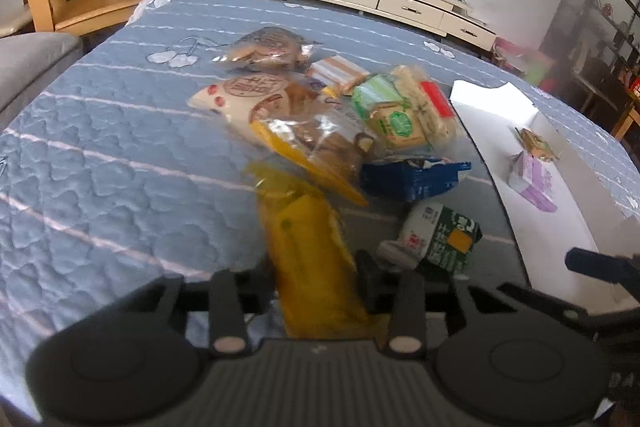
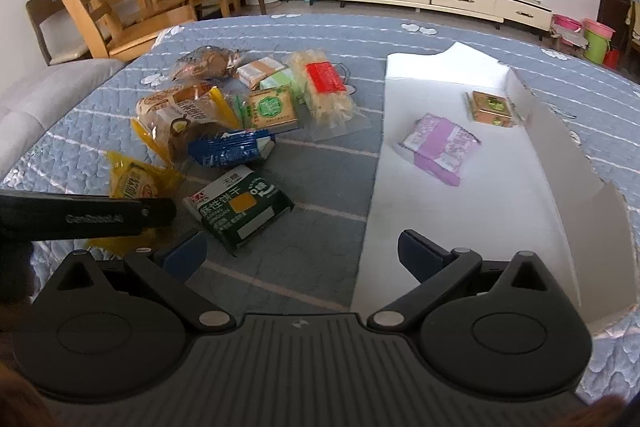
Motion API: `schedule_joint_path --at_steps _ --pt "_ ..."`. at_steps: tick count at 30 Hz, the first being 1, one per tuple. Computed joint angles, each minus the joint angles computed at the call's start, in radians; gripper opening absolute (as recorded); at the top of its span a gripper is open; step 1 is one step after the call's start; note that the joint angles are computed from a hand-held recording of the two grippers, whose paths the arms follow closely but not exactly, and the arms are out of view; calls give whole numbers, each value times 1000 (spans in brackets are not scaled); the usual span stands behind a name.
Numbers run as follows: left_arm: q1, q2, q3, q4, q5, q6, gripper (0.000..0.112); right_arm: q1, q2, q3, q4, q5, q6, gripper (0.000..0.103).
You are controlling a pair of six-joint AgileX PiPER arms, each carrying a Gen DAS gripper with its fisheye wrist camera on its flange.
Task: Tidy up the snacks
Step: 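Grasp the yellow bag with the left tool while the right tool grasps the green biscuit box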
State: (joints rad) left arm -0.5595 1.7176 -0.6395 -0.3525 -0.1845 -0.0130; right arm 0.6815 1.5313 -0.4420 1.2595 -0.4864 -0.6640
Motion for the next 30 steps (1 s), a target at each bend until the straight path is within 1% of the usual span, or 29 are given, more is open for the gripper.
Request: schedule_joint_path --at_steps 2,4,5,9,10,14,16,17,18,19,20,21,23,24,26,27,30 --pt "26 -24 24 95 0 -82 36 -11 11 -18 -10 16 -25 103" --pt "45 -53 50 80 -3 -53 35 -28 27 -42 -28 40 -59 103" --pt "58 -69 61 96 0 -60 35 -37 37 -56 -42 54 -74 103" --pt "123 -116 91 265 14 -203 34 -74 93 -132 -67 105 -166 103" --pt "132 -123 95 296 18 -231 34 -90 111 -156 -65 129 -203 103" --pt "146 -134 110 348 15 -271 34 -145 192 -256 20 204 -389 103" --pt "145 -136 114 342 11 -264 34 -185 218 -295 94 266 -495 103" --pt "143 -135 113 340 10 -266 34 -206 228 -307 104 306 -519 98" --pt "143 -136 114 361 9 -289 34 -213 230 -308 86 331 -503 78" --pt "142 -139 116 363 10 -292 34 -200 231 -303 77 316 -497 69" --pt "141 -142 117 359 12 -289 34 -181 226 -293 69 291 -492 67" --pt "138 -144 118 362 10 -295 34 -174 217 -282 62 291 -479 64" --pt "133 -157 127 371 8 -305 34 -162 199 -260 50 287 -448 64" --pt "126 -164 131 351 8 -287 34 -154 184 -242 39 283 -421 64" --pt "116 -177 139 325 9 -268 34 -134 160 -206 -55 279 -294 64" --pt "108 -185 142 300 12 -247 34 -125 141 -189 -60 275 -274 64" --pt "81 -214 152 211 23 -168 34 -75 71 -126 -12 238 -262 64"
